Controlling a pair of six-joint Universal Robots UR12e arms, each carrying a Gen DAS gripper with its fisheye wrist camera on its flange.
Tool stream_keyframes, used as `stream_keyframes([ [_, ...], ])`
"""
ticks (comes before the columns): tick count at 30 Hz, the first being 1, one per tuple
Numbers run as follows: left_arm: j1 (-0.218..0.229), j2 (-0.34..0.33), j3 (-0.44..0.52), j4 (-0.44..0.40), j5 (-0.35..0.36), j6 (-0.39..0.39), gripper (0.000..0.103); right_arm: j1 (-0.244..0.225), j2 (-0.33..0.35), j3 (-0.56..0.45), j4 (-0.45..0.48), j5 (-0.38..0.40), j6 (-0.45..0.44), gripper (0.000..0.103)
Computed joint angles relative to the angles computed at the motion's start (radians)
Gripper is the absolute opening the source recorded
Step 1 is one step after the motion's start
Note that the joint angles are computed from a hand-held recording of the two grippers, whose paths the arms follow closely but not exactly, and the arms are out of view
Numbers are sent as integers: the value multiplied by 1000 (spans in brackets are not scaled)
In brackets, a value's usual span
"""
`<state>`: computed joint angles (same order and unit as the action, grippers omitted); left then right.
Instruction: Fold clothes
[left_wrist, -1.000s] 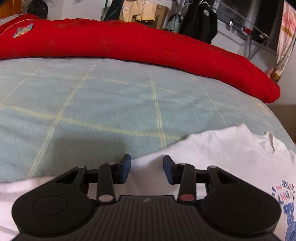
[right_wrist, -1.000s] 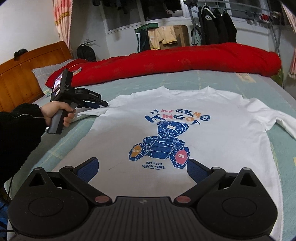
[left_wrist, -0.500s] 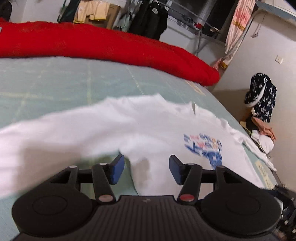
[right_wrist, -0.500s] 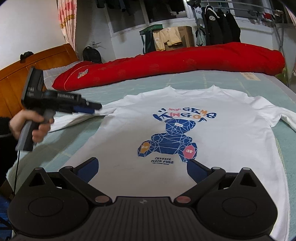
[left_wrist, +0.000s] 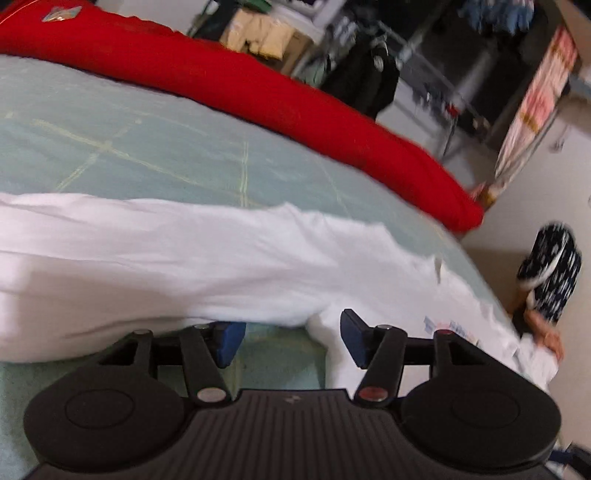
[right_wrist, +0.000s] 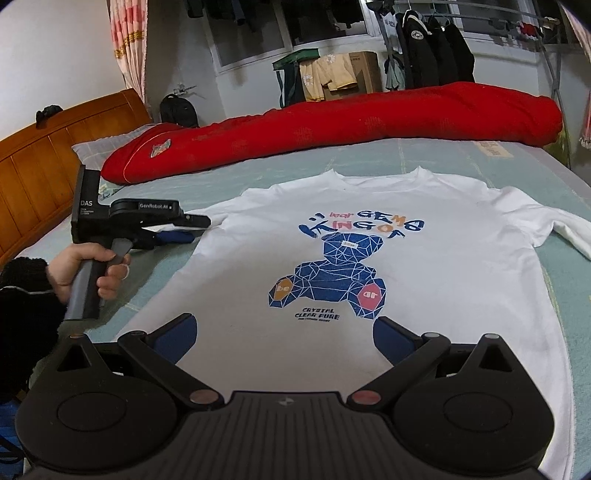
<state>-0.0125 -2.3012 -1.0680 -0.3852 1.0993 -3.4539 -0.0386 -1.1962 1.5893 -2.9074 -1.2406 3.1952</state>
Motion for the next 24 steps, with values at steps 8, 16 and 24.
stream_keyframes([
  [8, 20, 46, -84, 268, -185, 59, 62, 4, 2, -3, 13, -17, -13, 103],
  [16, 22, 45, -17, 42, -73, 118, 65, 5, 3, -2, 20, -17, -17, 103],
  [24, 38, 56, -45, -133, -70, 54, 66, 3, 1, 1, 24, -26, -18, 103],
])
